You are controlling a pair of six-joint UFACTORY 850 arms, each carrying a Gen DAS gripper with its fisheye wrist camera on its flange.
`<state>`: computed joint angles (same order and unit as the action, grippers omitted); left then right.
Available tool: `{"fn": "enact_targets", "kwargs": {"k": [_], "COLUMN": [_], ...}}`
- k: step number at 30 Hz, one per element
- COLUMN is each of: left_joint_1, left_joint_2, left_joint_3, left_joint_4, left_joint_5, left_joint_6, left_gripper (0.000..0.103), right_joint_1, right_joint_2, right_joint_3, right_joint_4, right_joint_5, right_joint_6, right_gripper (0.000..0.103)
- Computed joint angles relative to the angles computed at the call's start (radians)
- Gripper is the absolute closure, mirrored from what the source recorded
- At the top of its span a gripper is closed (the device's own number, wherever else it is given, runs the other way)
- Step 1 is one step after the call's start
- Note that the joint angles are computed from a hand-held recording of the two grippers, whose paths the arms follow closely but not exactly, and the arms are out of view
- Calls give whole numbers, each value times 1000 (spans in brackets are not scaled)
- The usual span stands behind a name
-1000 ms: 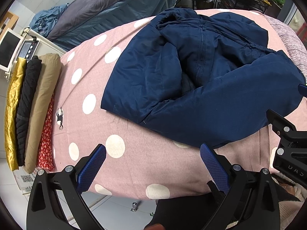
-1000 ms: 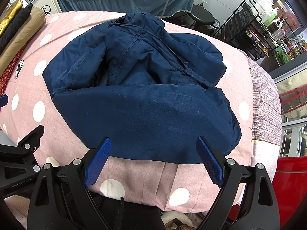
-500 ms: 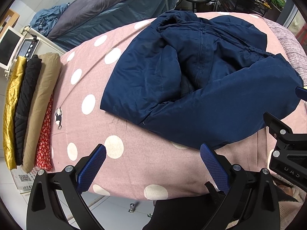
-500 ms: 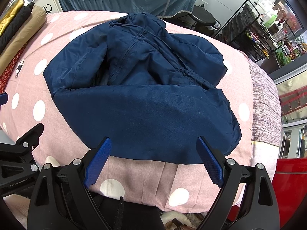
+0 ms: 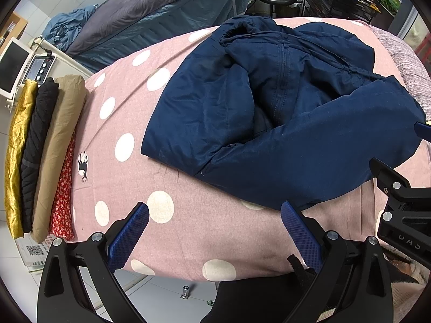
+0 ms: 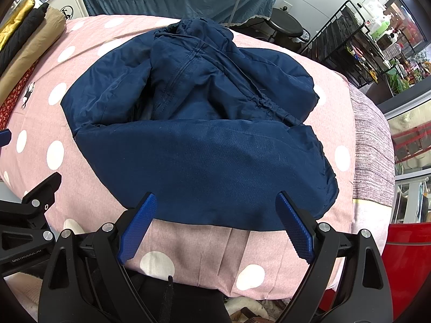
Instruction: Fold large clothes
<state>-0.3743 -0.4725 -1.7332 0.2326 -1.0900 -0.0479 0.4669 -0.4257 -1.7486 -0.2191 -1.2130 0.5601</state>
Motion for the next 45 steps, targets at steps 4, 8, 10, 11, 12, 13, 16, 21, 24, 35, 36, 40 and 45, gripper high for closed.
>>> {"fn": "enact_targets", "kwargs": {"k": [4,8,10,11,12,13,16,21,24,35,36,40,45], "left_joint_1": [-2,-3,-3,-4,-3,-3,-2,-2,-1,14,21,40,69], "left_joint_2": [-3,-4,-4,-4,-3,-3,-4,-4,-7,-30,-37,-49,-150], "left_joint_3": [-5,-6,-6,-6,-5,-5,-5,-6,-9,-32,-39,-46,-174], "left_joint_4": [0,0,-1,-1,-2,-3,-2,-3,-10,-92,-118,-114,-95], "left_joint_5": [-2,-3,-2,-2,-2,-2,-2,-3,-6,-35,-42,3,14], "left_joint_6": [3,2,2,1,2,2,4,5,11,83,96,90,93], "left_gripper": [7,7,7,7,7,7,7,7,7,7,7,7,7], "right_joint_1": [0,0,0,0,-1,-1,1,2,2,-20,-27,-46,-101], "right_joint_2": [-1,-1,-1,-1,-1,-1,-2,-3,-6,12,22,66,12], "right_joint_3": [-1,-1,-1,-1,-1,-1,-2,-4,-7,17,27,62,-6], "right_joint_4": [0,0,-1,-1,0,0,-4,-2,2,60,73,38,49], "right_joint_5": [0,0,0,0,-1,-1,0,-2,-3,44,66,180,234], "right_joint_6": [0,0,0,0,-1,-1,0,2,3,-17,-19,-9,-127], "right_gripper": [14,14,14,14,14,14,14,14,14,14,14,14,14]}}
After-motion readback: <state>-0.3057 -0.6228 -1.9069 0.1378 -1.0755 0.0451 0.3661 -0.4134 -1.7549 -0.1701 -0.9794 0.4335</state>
